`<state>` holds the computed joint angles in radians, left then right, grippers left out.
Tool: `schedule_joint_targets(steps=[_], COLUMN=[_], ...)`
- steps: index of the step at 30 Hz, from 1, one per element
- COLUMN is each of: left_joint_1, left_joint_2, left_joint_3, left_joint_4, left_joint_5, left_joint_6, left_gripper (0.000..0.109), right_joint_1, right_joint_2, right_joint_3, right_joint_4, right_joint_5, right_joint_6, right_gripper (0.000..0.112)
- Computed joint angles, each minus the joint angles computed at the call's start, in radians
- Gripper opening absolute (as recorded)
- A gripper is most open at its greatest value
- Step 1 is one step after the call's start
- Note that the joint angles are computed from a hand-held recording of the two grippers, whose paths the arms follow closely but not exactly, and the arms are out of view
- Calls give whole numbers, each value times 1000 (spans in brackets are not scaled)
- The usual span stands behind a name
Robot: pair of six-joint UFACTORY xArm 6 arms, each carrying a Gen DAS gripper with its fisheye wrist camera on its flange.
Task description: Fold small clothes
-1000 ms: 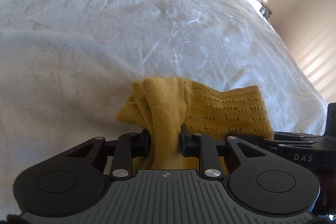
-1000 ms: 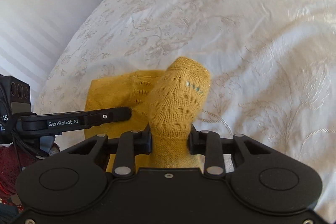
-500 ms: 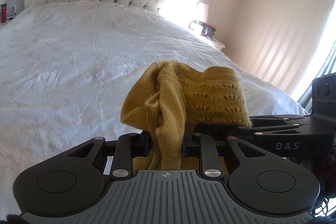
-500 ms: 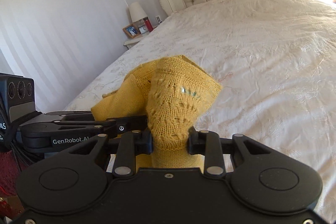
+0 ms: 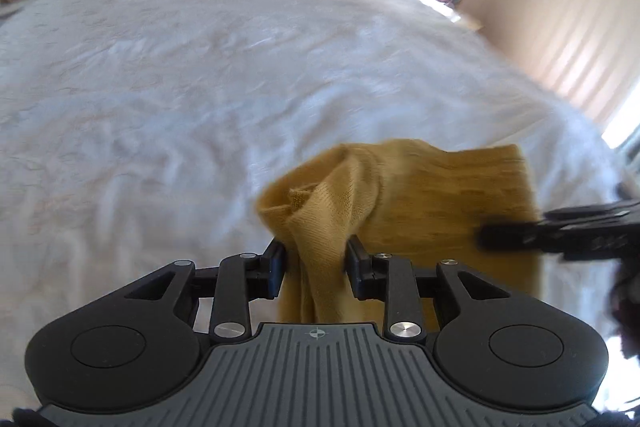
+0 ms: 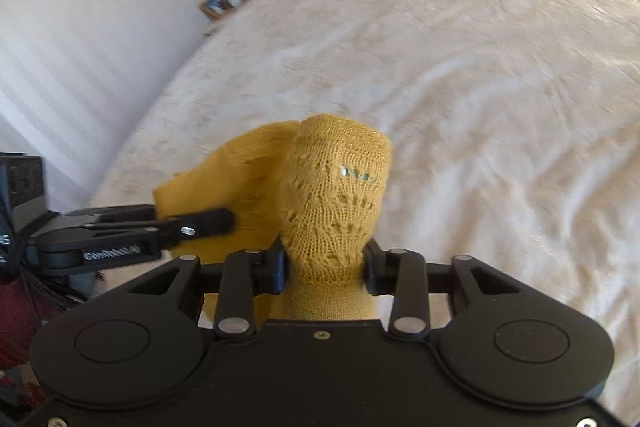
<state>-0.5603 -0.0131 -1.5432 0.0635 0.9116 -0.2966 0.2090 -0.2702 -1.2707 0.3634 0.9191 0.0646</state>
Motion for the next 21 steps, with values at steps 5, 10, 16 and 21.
schedule_joint_targets(steps=[5,10,16,21], left_joint_1=[41,4,-87,-137], left_joint_2=[62,-22,-46,-94], left_joint_3=[-14,65,122,203], left_joint_4=[54,7,-47,24], left_joint_5=[124,59,44,135], left_joint_6=[-96,-14,37,22], left_gripper=[29,46,52,52], right_joint_1=[-38,-46,-20,14], right_joint_2=[-7,-54,-122,-171], right_joint_3=[55,97,166,232], right_joint_4=[-81,15,-17,-83], right_joint_5=[-10,18,110,218], right_joint_6=[21,-91,-152,-209], right_gripper=[51,68,71,76])
